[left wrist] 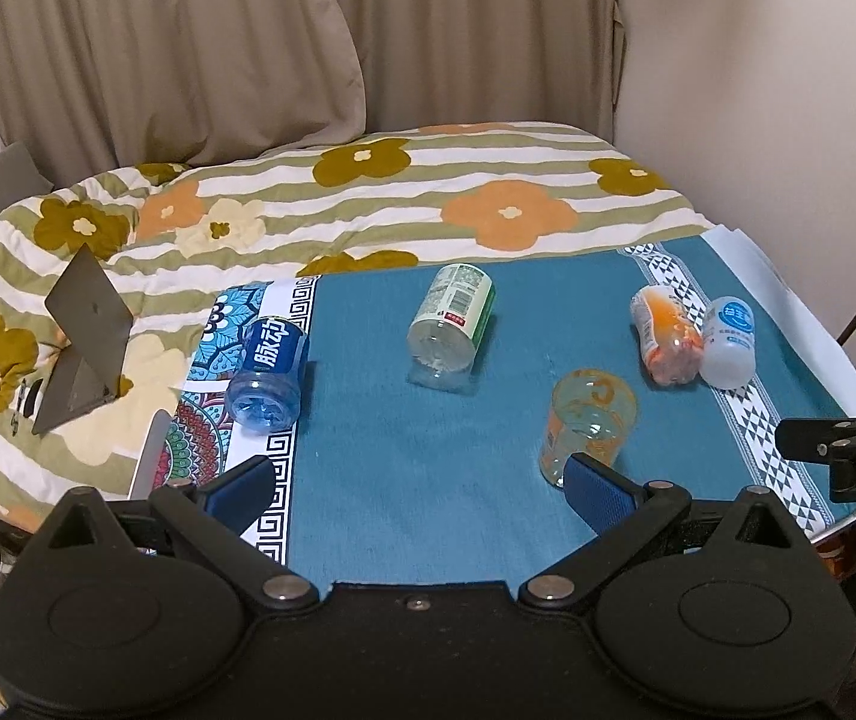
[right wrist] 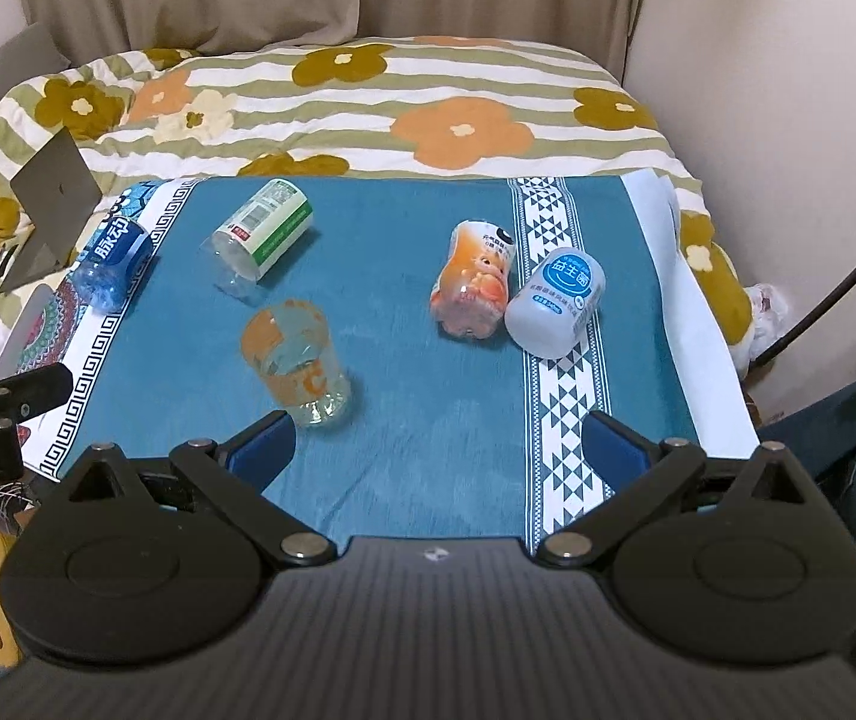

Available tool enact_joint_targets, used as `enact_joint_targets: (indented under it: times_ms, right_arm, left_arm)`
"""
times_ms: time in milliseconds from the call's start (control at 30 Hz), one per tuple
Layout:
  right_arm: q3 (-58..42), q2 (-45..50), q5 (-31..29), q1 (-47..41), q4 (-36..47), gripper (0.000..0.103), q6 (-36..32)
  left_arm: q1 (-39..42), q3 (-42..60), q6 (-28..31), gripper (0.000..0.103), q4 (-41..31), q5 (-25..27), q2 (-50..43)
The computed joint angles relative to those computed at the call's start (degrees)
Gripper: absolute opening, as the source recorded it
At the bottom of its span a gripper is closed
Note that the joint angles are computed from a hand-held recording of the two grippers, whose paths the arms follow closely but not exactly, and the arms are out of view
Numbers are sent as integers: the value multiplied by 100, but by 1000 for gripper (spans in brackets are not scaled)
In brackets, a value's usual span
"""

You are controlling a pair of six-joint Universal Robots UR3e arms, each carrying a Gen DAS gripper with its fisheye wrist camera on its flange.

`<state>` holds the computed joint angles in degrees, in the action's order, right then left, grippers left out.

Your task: Flip cup upright

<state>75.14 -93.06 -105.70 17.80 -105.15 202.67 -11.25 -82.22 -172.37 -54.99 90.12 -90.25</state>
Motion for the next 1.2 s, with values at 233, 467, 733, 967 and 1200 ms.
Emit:
enact_joint_targets:
  times_ms: [233, 467, 733, 967, 1200]
  right_arm:
    - [49, -36, -33, 36, -26, 103, 20]
    - [-61, 21, -14, 25, 35, 103, 68]
    - [-53, 11, -13, 11, 34, 103, 70]
    - [-71, 20, -28, 18, 52, 103, 94]
    - [-83, 18, -31, 22, 69, 103, 113]
  left_arm:
    - [-41, -28, 8, 103, 9, 32, 32]
    - [-69, -28, -4, 103, 25, 54, 36]
    - [-45, -62, 37, 103, 50, 31, 88]
    - [-41, -96, 87, 103, 73, 15, 120]
    - [-23, -101, 94, 103, 67, 9, 133]
